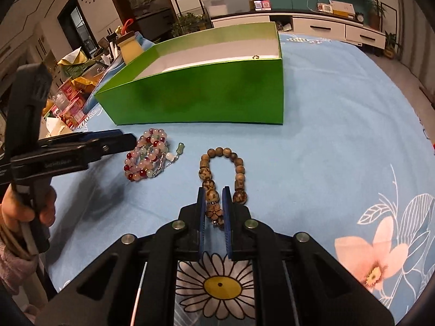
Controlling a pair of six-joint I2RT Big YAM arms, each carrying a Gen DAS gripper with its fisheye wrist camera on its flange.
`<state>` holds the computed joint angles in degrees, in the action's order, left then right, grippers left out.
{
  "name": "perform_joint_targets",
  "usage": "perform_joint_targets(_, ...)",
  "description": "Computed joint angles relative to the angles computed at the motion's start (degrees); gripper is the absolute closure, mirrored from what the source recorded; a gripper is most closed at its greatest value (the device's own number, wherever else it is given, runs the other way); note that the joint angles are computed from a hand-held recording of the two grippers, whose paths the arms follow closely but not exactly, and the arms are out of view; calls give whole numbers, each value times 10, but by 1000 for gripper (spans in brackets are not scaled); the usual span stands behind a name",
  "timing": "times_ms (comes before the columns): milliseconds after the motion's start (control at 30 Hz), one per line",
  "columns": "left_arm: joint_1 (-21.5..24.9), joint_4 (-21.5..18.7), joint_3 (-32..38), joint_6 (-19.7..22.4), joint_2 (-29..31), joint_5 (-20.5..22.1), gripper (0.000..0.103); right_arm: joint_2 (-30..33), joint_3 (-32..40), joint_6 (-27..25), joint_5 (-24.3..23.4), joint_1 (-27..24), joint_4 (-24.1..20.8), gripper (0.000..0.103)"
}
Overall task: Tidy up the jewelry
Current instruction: 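Close the right tool on the brown wooden bead bracelet while the left tool grasps the pink quartz bracelet, then lift both bracelets and carry them toward the green box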
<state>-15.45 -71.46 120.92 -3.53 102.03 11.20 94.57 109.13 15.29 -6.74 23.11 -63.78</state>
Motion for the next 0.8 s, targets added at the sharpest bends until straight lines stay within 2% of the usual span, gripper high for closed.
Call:
perform_joint_targets(167, -6, 0, 17, 23, 14, 0, 66, 0, -3, 6, -8, -2, 8, 91)
perform_joint_targets(233, -11, -7, 26, 36, 21, -2, 79, 0, -5, 6, -11, -5, 9, 91)
perform_joint_targets(400, -13, -10, 29, 39, 28, 0, 84, -2, -8, 7, -14, -6, 12, 91)
perform_joint_targets(533, -14, 6, 9, 43, 15, -9, 96, 0, -6, 7, -11, -5, 11, 91)
perform_joint_targets(800, -4, 26, -19, 19, -19, 7, 96, 0, 2, 12, -13, -4, 12, 91)
